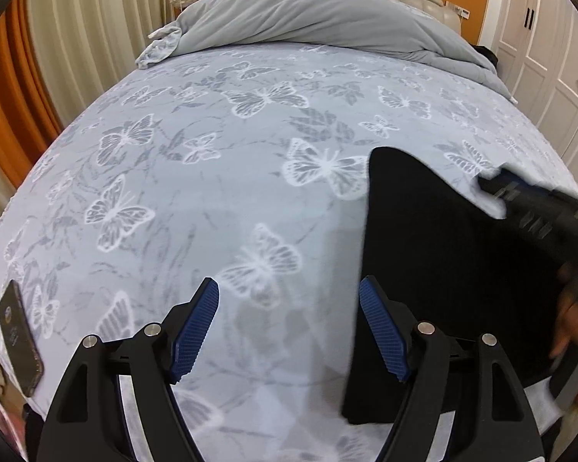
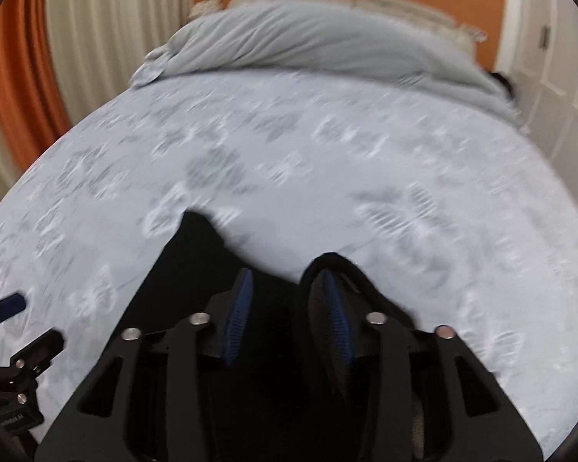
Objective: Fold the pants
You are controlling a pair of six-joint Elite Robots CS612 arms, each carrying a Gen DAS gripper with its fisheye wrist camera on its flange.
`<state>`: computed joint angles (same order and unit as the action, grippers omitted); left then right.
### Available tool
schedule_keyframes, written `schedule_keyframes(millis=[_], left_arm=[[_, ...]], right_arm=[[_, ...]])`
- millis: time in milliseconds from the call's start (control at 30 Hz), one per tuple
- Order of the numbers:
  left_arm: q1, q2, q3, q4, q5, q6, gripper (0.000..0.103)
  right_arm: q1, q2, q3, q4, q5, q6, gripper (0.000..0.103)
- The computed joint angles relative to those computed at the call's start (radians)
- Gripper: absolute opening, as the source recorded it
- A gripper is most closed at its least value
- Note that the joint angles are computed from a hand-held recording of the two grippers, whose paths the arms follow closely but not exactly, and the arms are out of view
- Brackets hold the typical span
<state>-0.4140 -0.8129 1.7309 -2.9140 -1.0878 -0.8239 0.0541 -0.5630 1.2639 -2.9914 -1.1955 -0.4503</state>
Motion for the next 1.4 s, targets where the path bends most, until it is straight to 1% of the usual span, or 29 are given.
schedule_keyframes(millis=[100,133,200,267,300,333,400,467,500,533,567,600,667,733,800,833,900,933,967,1033,1067,1100,1167,1200,1233,1267,1333,1367,1400], left_arm=[[0.003,-0.007,0.013,0.023,0.020,0.002,0.075],[0.006,-0.009,0.017,0.031,0.018,0.000,0.075],[0.013,-0.012,0.024,0.018,-0.004,-0.005,0.075],[0.025,-0.014,0.033,-0.028,-0.061,-0.018,0.075],[0.030,-0.013,0.035,-0.052,-0.092,-0.025,0.077],[0.037,-0.011,0.035,-0.080,-0.138,-0.039,0.078],[0.044,-0.007,0.029,-0.100,-0.187,-0.070,0.078],[0.045,-0.004,0.024,-0.118,-0.190,-0.123,0.078],[0.043,-0.003,0.021,-0.123,-0.178,-0.136,0.078],[0.041,-0.002,0.018,-0.124,-0.168,-0.142,0.078],[0.037,-0.002,0.014,-0.122,-0.149,-0.146,0.078],[0.034,-0.002,0.011,-0.117,-0.130,-0.146,0.078],[0.027,-0.004,0.009,-0.104,-0.087,-0.149,0.078],[0.025,-0.009,0.017,-0.102,-0.070,-0.149,0.078],[0.030,-0.014,0.027,-0.113,-0.077,-0.147,0.078],[0.032,-0.017,0.035,-0.117,-0.076,-0.147,0.078],[0.037,-0.021,0.042,-0.115,-0.070,-0.141,0.078],[0.039,-0.023,0.045,-0.109,-0.061,-0.137,0.078],[0.040,-0.024,0.047,-0.103,-0.058,-0.138,0.078],[0.045,-0.022,0.050,-0.117,-0.072,-0.134,0.078],[0.049,-0.019,0.049,-0.122,-0.086,-0.135,0.078],[0.055,-0.014,0.047,-0.142,-0.111,-0.132,0.078],[0.065,-0.003,0.042,-0.181,-0.176,-0.136,0.078],[0.070,0.003,0.039,-0.205,-0.217,-0.136,0.078],[0.074,0.011,0.036,-0.230,-0.257,-0.138,0.078],[0.077,0.020,0.030,-0.251,-0.297,-0.139,0.079],[0.071,0.033,0.013,-0.249,-0.336,-0.116,0.079],[0.067,0.038,0.006,-0.242,-0.341,-0.107,0.081],[0.063,0.044,-0.003,-0.231,-0.348,-0.096,0.082]], right_arm=[[-0.020,0.002,-0.002,-0.070,-0.095,0.046,0.061],[-0.027,0.002,-0.005,-0.072,-0.100,0.057,0.061],[-0.057,-0.006,-0.007,-0.055,-0.052,0.109,0.061],[-0.085,-0.014,-0.001,-0.059,0.034,0.174,0.061],[-0.097,-0.018,0.005,-0.064,0.087,0.178,0.061],[-0.100,-0.023,0.015,-0.081,0.101,0.165,0.061],[-0.095,-0.025,0.033,-0.158,0.080,0.152,0.063],[-0.092,-0.025,0.041,-0.193,0.117,0.156,0.074],[-0.090,-0.024,0.038,-0.148,0.185,0.135,0.074],[-0.085,-0.021,0.027,-0.061,0.251,0.082,0.074],[-0.076,-0.025,0.020,0.039,0.283,0.015,0.069],[-0.055,-0.020,0.009,0.133,0.273,-0.061,0.055],[-0.028,-0.001,-0.019,0.207,0.226,-0.105,0.045],[0.006,0.037,-0.065,0.238,0.166,-0.094,0.041],[0.033,0.061,-0.090,0.304,0.147,-0.129,0.041],[0.047,0.062,-0.075,0.277,0.112,-0.147,0.041],[0.079,0.062,-0.030,0.136,0.023,-0.225,0.042],[0.086,0.061,-0.021,0.106,0.008,-0.239,0.042],[0.086,0.061,-0.025,0.118,0.020,-0.238,0.042],[0.069,0.062,-0.041,0.182,0.100,-0.223,0.046],[0.058,0.061,-0.048,0.220,0.155,-0.221,0.052],[0.040,0.058,-0.059,0.284,0.244,-0.225,0.055],[0.012,0.051,-0.074,0.365,0.371,-0.196,0.054],[-0.005,0.039,-0.070,0.373,0.403,-0.155,0.054],[-0.019,0.017,-0.050,0.339,0.393,-0.098,0.054],[-0.032,-0.006,-0.023,0.286,0.355,-0.059,0.057],[-0.061,-0.049,0.045,0.161,0.260,-0.018,0.071],[-0.075,-0.064,0.073,0.112,0.216,0.004,0.085],[-0.094,-0.081,0.102,0.073,0.158,0.032,0.091]])
